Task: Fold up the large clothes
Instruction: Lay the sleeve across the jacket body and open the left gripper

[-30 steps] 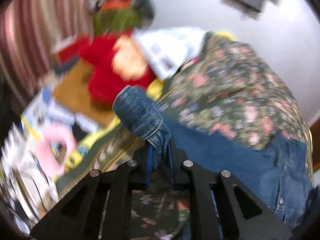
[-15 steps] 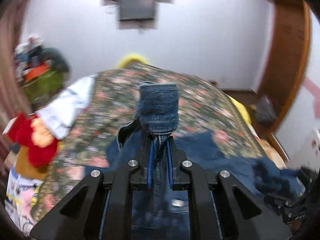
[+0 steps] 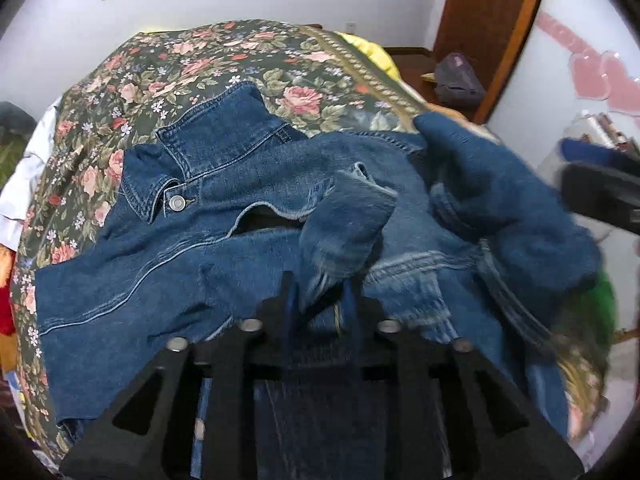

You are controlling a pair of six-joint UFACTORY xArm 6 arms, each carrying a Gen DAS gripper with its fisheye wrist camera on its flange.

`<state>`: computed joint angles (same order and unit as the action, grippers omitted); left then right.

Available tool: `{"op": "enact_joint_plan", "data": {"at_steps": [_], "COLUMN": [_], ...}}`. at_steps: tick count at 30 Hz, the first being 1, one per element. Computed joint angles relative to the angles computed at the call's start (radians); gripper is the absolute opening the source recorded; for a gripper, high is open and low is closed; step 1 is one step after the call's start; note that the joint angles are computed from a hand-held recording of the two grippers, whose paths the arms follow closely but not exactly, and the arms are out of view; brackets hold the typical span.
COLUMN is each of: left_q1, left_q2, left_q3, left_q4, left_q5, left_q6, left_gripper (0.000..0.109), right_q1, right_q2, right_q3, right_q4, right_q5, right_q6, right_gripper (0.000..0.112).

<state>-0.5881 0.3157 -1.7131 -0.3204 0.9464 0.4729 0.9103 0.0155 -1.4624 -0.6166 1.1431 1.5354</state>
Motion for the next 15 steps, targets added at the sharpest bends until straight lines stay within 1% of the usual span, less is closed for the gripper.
{"op": "enact_joint_plan", "data": {"at_steps": [1,2,5,7,9,10,13,15], "left_q1": [0.016,0.027,0.078,0.109,0.143,0.163,0.218,0.25], "left_q2": [-0.002,-0.025,-0.083,-0.103,-0.096,-0.089,-0.049,-0.03], "left_q3": [-0.015,-0.001,0.038,0.061,0.069,0.074,0.07,0.079], "left_q4": [-0.031,-0.056,-0.091,-0.067,0.013,0.082,0.23,0.27], "left_q5": [0.014,0.006,-0.061,-0.114,-0.165,-0.187,-0.196,-0.184], "left_q6": [0.014,0.022,0.041,0.033,-0.01,-0.053,-0.156,-0.188], "left_gripper": [0.041,0.051,0.069,0.073,0.076,0.076,0.076,0.076], "right_q1": [-0.006,-0.01,-0.028,-0.044,-0.061,-0.07,-0.093,-0.099], "right_q2": [0.014,0.025,0.081,0.132,0.191,0.222,0.328,0.385], "right_q3": [-0.016,-0.028,-0.09,-0.145,-0.205,-0.235,-0.343,-0.41], "right_q4": [0.003,0.002,0.003,0.023,0.064,0.089,0.17,0.2], "right_q5": [-0.011,-0.02,-0.054,-0.071,-0.097,-0.108,-0.101,-0.061], "right_q6": [-0.008,-0.015,-0.057,-0.097,-0.143,-0.166,-0.251,-0.29], "right_gripper": [0.103,0.103,0.103,0.103,0.103,0.103,0.103,0.103]}}
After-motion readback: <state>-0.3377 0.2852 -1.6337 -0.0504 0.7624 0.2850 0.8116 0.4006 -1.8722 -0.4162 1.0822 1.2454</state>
